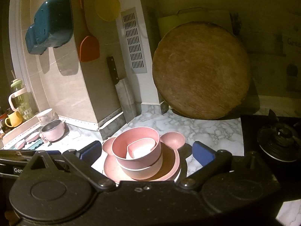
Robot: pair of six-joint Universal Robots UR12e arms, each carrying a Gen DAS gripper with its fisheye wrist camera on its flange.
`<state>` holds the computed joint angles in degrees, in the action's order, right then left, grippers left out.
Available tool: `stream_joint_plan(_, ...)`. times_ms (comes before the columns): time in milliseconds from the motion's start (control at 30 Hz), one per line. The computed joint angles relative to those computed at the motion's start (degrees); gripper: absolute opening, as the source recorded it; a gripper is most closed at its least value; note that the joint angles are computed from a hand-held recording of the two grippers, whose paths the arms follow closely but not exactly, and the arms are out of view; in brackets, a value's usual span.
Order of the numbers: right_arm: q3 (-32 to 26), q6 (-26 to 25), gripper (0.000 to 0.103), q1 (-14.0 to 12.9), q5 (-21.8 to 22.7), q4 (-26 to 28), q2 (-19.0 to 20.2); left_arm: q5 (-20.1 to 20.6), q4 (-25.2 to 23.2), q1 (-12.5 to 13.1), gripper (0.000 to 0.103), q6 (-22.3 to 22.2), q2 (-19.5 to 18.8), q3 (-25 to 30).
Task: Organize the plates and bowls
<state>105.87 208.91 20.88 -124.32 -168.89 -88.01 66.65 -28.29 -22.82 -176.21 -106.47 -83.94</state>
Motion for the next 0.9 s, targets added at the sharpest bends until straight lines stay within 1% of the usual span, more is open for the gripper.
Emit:
stream_joint_plan(367,-0.4,0.4,0.103,0.0,0.0,0.4,0.4,-0.6,-0.5,0.4,0.103,0.0,-0.1,0.2)
stream_joint_plan(533,-0.7,0.8,0.103,-0.2,0.3,0.5,0.7,0.1,-1.5,0.4,0.103,-0.4,-0.4,0.6)
stream_joint_plan(667,-0.7,1.0,0.103,-0.2,0.1,0.7,0.7,-0.1,-1.7,0.5,0.103,-0.8,-0.6,0.8)
stream_joint_plan(800,-1.0,2.2,0.103,-0.2,-0.5,2.1,0.8,0.3,-1.5,0.5,0.103,-0.9,-0.7,0.8)
stream_joint_plan(900,-1.1,4.1,0.103,-0.2,-1.1,3.9,0.6,-0.4,-1.5,0.7,0.103,-0.9,-0.8,0.9)
